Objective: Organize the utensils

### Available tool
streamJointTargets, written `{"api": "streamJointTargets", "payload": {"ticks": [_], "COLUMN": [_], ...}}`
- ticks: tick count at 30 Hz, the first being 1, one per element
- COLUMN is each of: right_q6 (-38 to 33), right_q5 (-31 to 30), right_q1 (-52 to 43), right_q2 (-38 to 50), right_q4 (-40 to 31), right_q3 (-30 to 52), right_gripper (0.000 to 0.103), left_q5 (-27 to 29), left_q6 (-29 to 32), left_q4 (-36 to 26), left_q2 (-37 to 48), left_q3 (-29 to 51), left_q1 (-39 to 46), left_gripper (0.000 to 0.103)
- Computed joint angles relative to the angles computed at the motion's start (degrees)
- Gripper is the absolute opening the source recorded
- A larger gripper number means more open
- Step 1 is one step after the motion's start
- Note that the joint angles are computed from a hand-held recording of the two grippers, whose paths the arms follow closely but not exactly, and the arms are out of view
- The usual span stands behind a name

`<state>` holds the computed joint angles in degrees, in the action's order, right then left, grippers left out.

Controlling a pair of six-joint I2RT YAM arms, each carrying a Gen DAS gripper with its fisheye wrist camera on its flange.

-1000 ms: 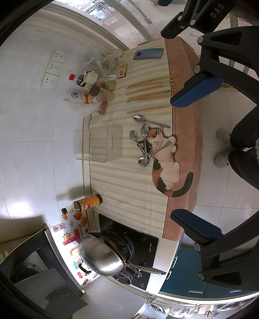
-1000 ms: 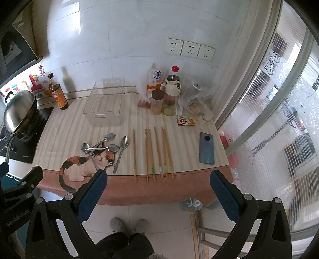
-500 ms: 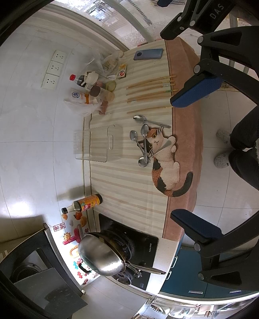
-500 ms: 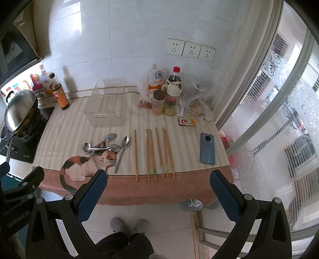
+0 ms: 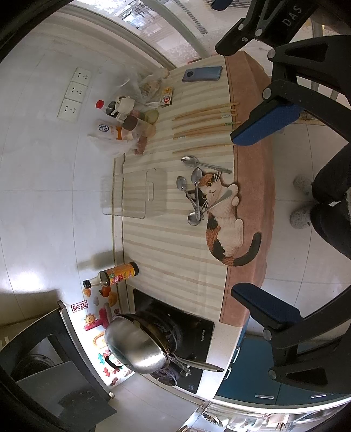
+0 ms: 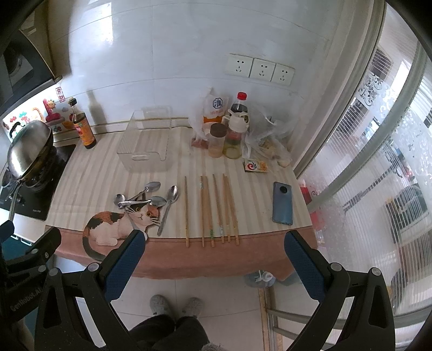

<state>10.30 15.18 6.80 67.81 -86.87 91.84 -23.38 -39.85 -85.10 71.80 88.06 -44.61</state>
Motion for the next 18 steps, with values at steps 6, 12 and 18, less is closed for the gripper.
{"api": "streamJointTargets", "payload": {"ticks": [6,12,18], "right_q6": [1.87,3.19,2.8], "right_q5": [0.69,-1.09,-2.92], "right_q1": [1.95,-1.32,-8.89], "right_q2": [0.71,0.01,2.02], "right_q4": [0.4,6.77,18.71], "right_q3": [0.08,-4.99,-16.1], "right_gripper": [0.103,0.103,0.1], "left_q5": [0.99,4.2,9.36], "left_q6": [2.07,12.06,18.45], "left_q4": [1.16,13.73,24.74], "left_q2": [1.64,1.52,9.08], "left_q3": [1.51,-4.85,-9.48], "left_q1": [1.68,11.99,18.07], "left_gripper": [0.103,0.103,0.103]}}
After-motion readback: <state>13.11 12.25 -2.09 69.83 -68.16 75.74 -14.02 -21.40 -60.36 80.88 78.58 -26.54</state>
